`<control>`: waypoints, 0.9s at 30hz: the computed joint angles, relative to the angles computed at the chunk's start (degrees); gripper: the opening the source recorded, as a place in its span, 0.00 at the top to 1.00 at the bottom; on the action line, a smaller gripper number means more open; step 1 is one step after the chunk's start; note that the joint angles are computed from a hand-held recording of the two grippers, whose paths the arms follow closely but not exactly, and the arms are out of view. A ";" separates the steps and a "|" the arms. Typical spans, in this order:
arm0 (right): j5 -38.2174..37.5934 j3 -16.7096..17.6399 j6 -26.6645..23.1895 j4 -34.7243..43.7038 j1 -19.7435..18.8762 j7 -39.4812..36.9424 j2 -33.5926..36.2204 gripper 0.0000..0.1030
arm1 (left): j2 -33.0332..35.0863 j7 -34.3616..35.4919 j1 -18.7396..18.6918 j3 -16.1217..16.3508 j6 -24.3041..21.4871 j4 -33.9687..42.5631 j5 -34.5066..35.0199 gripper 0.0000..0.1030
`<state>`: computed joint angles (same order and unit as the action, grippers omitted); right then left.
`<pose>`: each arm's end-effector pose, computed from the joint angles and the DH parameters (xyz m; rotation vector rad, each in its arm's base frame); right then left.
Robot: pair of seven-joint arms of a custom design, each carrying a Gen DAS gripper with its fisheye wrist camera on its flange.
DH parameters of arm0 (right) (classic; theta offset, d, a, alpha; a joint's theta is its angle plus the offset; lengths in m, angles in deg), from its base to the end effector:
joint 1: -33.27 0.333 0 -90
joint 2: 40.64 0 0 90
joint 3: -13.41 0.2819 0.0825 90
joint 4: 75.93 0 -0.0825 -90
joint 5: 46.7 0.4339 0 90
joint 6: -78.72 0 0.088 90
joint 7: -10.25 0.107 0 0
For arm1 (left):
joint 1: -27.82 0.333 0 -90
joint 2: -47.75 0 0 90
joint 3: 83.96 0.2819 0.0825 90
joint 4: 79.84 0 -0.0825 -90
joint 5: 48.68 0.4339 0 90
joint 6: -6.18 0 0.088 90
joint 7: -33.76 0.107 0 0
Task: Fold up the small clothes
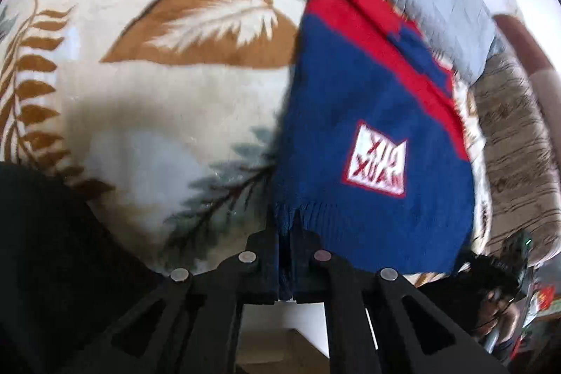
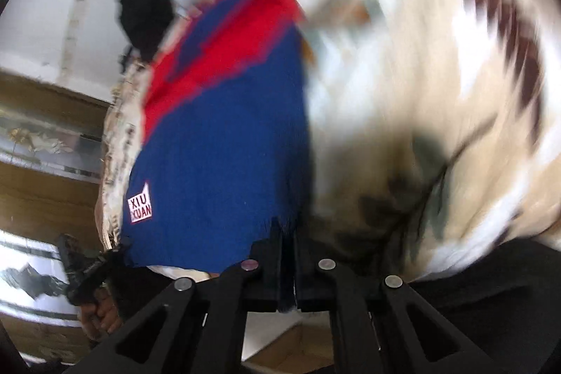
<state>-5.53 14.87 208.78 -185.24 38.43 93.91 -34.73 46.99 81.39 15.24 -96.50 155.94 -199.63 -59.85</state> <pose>0.6477 0.0916 0.4195 -1.6171 1.9329 0.3342 0.5706 -0.2631 0.4300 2.5293 -1.6014 0.8459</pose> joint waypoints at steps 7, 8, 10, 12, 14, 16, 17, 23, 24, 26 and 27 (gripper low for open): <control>1.91 -0.91 0.77 -1.49 0.34 -1.37 -1.85 0.94 | 3.05 1.20 0.53 0.32 -2.75 3.36 -0.18 0.96; 2.57 -0.93 -0.03 -1.74 0.16 -0.99 -1.62 0.94 | 2.50 0.88 0.43 0.35 -1.93 3.26 0.01 0.96; 6.51 -0.92 0.04 -2.02 -0.43 -2.96 -2.74 0.94 | 0.36 0.04 0.19 0.29 1.69 2.38 3.91 0.96; 7.21 -0.99 1.49 -2.52 -0.13 -5.02 -4.35 0.94 | 1.65 0.33 0.38 0.35 0.23 4.47 6.71 0.96; 4.81 -1.47 -0.07 -0.80 -0.02 -4.33 -2.80 0.94 | 5.83 1.42 0.52 0.55 -4.88 8.50 4.57 0.96; 3.50 -1.45 -2.81 0.93 -0.26 -1.39 0.34 0.94 | 6.62 2.28 0.96 0.68 -5.79 8.49 0.03 0.96; 4.37 -1.17 -3.46 1.00 -0.59 -1.22 0.58 0.94 | 6.01 2.38 0.86 0.80 -4.56 8.33 0.28 0.96; 3.97 -0.89 -4.53 2.44 -0.61 -1.55 1.09 0.94 | 9.31 5.81 1.72 1.10 -11.49 13.57 -1.21 0.96; 3.79 -0.83 -6.16 3.82 -0.92 -0.23 2.63 0.94 | 9.92 7.19 2.00 1.19 -11.91 14.91 -1.99 0.96; 6.20 -0.07 -7.47 7.51 -1.92 -2.37 4.78 0.94 | 11.76 9.68 2.00 1.80 -10.51 20.08 0.46 0.96; 7.19 0.29 -7.85 9.88 -2.25 -3.14 5.86 0.94 | 14.12 11.40 2.08 2.12 -9.48 24.86 1.70 0.96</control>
<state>1.66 15.16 200.93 -175.36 36.18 90.77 -28.86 61.10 92.79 17.33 -94.38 146.46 -174.77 -58.16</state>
